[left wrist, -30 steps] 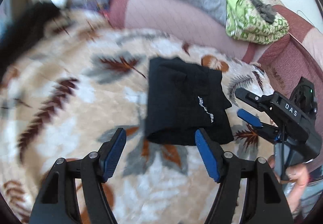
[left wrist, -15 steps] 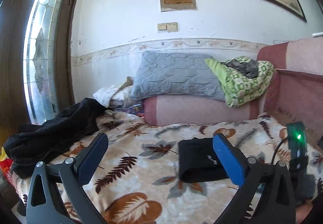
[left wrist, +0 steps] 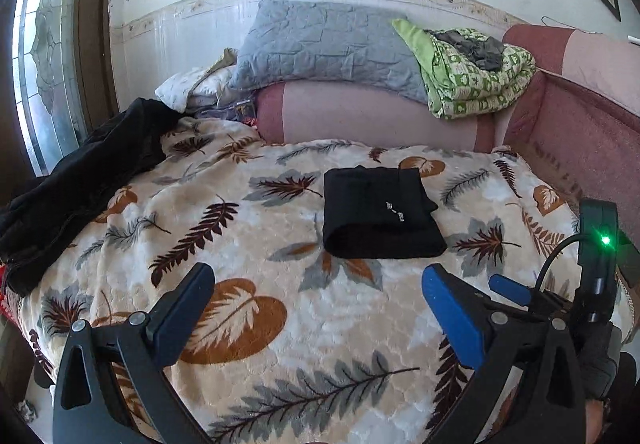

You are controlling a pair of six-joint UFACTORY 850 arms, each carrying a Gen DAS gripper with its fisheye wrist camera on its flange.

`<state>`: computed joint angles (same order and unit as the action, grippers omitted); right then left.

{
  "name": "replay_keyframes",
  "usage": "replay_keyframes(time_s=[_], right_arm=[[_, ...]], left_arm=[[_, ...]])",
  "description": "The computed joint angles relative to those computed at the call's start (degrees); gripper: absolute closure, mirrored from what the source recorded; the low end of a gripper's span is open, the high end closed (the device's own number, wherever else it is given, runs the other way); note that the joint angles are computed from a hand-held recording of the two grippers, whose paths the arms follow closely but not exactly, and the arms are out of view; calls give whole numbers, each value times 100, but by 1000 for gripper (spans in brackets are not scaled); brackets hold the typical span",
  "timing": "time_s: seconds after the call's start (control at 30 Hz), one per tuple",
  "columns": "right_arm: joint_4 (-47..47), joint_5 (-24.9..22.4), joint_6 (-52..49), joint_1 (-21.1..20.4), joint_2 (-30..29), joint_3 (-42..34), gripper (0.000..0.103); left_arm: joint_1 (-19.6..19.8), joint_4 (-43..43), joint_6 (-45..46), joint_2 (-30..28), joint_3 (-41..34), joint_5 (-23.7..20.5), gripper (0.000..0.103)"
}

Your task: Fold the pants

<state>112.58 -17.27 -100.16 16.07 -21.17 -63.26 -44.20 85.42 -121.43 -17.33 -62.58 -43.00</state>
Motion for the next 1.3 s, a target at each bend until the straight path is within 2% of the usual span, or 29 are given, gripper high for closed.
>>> replay_keyframes(time_s=[0.13, 0.4, 0.7, 1.0, 1.3], right_arm=[[8, 153, -82, 39, -24, -22, 20], [747, 632, -1197, 263, -34, -14, 18], [289, 758, -703, 270, -118, -78, 17], [737, 858, -1280, 381, -98, -52, 16], [265, 936, -902, 425, -156, -92, 15]], left_arm=[[64, -501, 439, -104, -122, 166, 0], [171, -971, 820, -190, -181, 567, 0], [292, -1302, 1056, -233, -176, 892, 0], [380, -1632, 1332, -302, -222, 1125, 0], [437, -1633, 1239, -328, -194, 1273, 0]])
